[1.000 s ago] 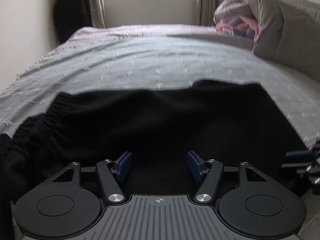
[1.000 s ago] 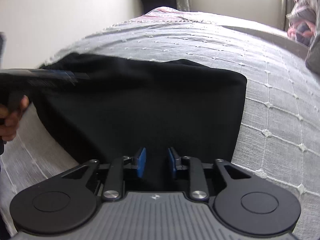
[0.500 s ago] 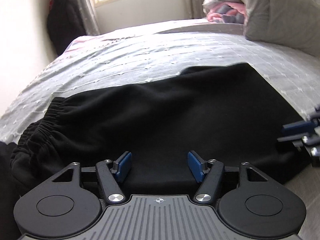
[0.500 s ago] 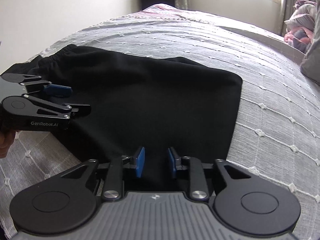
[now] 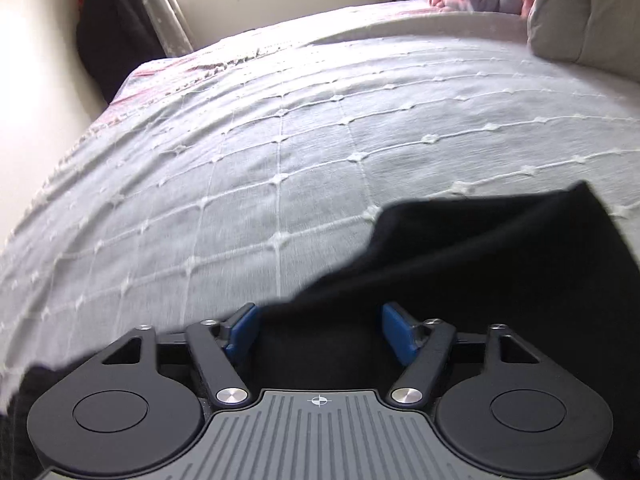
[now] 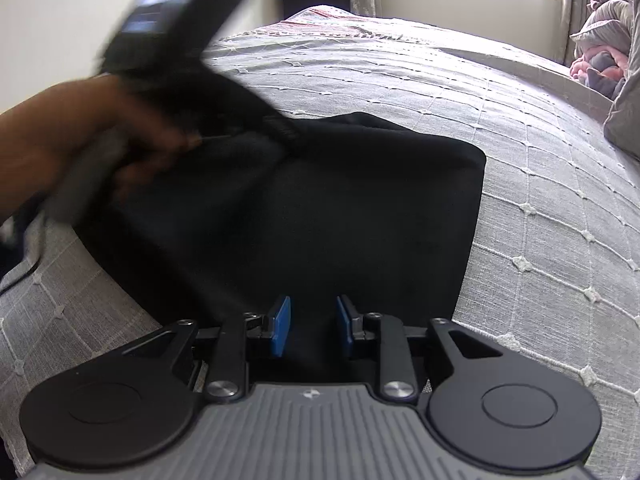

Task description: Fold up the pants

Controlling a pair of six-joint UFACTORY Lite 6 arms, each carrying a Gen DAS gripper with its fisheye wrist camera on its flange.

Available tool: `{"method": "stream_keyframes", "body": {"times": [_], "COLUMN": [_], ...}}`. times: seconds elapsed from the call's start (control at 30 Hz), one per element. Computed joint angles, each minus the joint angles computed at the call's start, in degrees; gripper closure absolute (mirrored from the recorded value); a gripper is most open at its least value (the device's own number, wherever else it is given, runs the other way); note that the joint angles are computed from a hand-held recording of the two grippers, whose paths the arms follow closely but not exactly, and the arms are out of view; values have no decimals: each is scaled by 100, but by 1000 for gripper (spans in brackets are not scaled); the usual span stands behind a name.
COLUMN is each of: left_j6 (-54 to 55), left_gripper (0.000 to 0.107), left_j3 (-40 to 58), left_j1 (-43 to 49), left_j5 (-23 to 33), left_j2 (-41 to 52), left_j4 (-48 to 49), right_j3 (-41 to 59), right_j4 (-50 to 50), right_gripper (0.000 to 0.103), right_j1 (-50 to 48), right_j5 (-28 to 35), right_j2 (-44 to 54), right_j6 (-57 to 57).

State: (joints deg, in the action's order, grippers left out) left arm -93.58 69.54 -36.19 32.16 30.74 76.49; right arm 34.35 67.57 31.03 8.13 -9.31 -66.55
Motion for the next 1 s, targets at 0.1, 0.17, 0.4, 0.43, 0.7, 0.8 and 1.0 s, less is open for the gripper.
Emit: {"method": "stream_keyframes", "body": {"times": [0.1, 0.17, 0.4, 0.43, 0.7, 0.8, 1.0], "left_j6": [-97, -683, -1905, -1991, -1995, -2142, -2618], "left_gripper": [37, 37, 43, 41, 41, 42, 42], "left_j3": [328, 115, -1481, -1752, -3196, -3636, -3925], "left_j1": [124, 256, -9, -161, -2118, -3053, -4197], "left_j5": [-11, -277, 0, 155, 1506, 1915, 2553], "left_j2": [287, 183, -1191, -1419, -2216, -2571, -2654], "left_j4": [55, 388, 1282, 1307, 220, -354, -961], "right_j3": [53, 63, 63, 67, -36, -52, -83], "right_j4": [787, 1005, 1223, 1237, 1058, 918, 801], "right_gripper": [53, 53, 53, 53, 52, 51, 51], "right_j1": [-315, -410, -345, -373, -185, -135, -24], "right_j5": [361, 465, 397, 420, 212, 182, 81], "right_j2": [107, 151, 182, 190, 48, 5, -49], "right_j6": [-815, -1063, -1233, -1251, -1017, -839, -673]}}
